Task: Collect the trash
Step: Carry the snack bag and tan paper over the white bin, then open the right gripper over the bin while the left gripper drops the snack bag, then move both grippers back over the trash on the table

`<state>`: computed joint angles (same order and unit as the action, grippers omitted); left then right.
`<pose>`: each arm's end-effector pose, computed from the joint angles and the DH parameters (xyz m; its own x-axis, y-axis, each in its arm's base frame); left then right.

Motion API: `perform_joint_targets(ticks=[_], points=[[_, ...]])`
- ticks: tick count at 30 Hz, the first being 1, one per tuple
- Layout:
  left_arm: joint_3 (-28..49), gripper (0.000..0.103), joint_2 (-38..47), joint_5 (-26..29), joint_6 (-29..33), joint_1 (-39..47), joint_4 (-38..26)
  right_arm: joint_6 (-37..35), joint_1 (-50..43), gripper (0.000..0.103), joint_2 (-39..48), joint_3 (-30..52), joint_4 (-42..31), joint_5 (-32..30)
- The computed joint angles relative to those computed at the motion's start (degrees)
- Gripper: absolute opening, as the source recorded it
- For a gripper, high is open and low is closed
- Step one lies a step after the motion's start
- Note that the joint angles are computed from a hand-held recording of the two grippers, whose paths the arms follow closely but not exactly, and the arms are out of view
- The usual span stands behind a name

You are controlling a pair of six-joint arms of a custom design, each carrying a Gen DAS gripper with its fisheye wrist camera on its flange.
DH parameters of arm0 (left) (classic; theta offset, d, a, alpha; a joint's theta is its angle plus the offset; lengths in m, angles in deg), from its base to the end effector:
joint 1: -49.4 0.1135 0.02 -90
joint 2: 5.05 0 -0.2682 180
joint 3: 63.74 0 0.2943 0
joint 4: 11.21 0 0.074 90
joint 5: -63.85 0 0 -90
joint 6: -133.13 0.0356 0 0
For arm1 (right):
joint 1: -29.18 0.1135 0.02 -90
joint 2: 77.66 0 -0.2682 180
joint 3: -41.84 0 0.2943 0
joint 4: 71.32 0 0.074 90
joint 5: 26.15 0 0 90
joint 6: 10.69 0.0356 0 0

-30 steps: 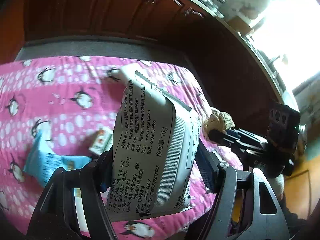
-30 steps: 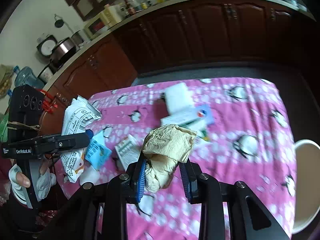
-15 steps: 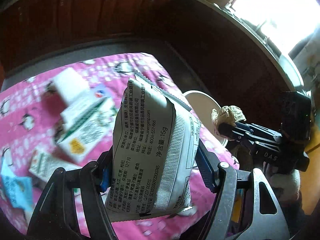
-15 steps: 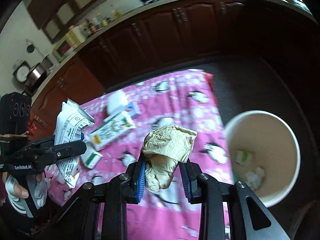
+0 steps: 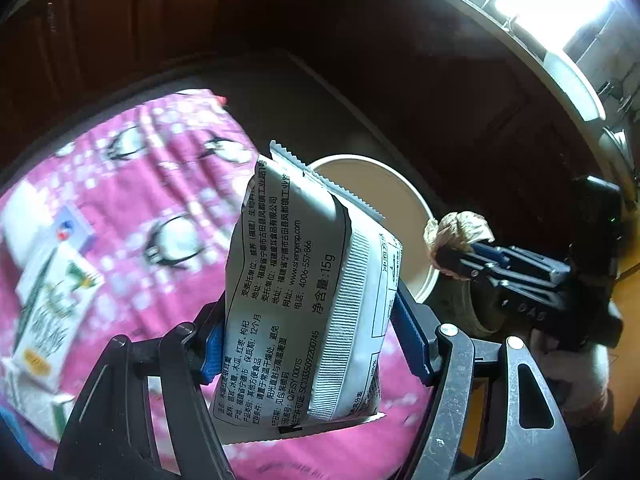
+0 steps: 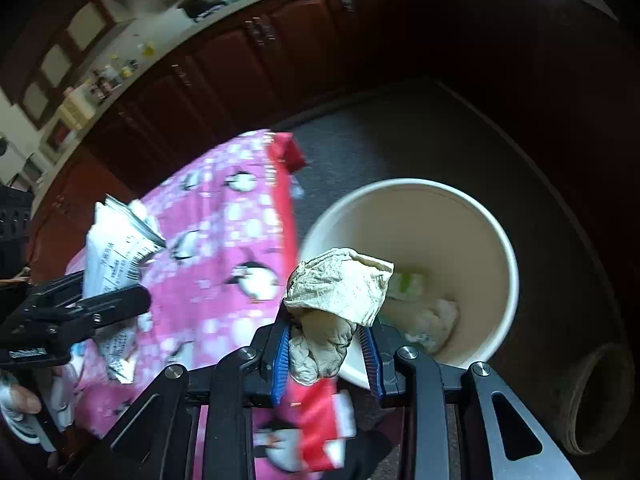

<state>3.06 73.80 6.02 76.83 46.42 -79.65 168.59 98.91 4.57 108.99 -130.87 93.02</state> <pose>0.2718 -0.0331 0.2125 -0.7463 0.5091 -0.4288 0.6562 0.6710 -0.3452 0.1187 0.2714 0.2013 -0.7785 0.4123 -0.4733 0.3243 0.9098 0.2591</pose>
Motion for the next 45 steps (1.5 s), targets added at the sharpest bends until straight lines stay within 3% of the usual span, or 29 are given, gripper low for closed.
perform_joint_targets(ticks=[5, 10, 13, 22, 24, 27, 35, 45], points=[[0.5, 0.069, 3.0, -0.2, -5.5, -6.4, 3.8, 4.3, -1.1, 0.030, -4.3, -6.6, 0.7, -1.1], [1.5, 0.070, 6.3, 3.5, -7.5, -9.1, 5.2, 6.8, -1.2, 0.030, -6.1, -9.8, 1.3, -1.8], [2.6, 0.073, 8.6, 5.8, -7.3, -10.4, 4.5, 7.8, -1.4, 0.044, -6.2, -10.4, 1.3, -1.8], [5.8, 0.084, 13.9, 7.9, -7.5, -10.3, 3.5, 9.9, -0.2, 0.056, -6.7, -11.1, 1.7, -0.9], [5.9, 0.094, 14.0, 8.8, -6.1, -9.0, 2.2, 10.8, 0.4, 0.056, -6.9, -11.1, 1.4, -0.7], [6.4, 0.100, 14.2, 9.9, -6.5, -8.7, 2.2, 11.2, 0.8, 0.057, -7.5, -11.3, 1.0, -0.4], [5.6, 0.100, 12.3, 7.5, -7.5, -10.1, 3.4, 12.2, 1.5, 0.057, -7.9, -10.9, 0.1, 0.1], [-1.9, 0.100, 0.6, -1.0, -9.6, -9.1, 10.5, 11.0, 1.8, 0.057, -5.9, -9.1, 1.0, 0.0]])
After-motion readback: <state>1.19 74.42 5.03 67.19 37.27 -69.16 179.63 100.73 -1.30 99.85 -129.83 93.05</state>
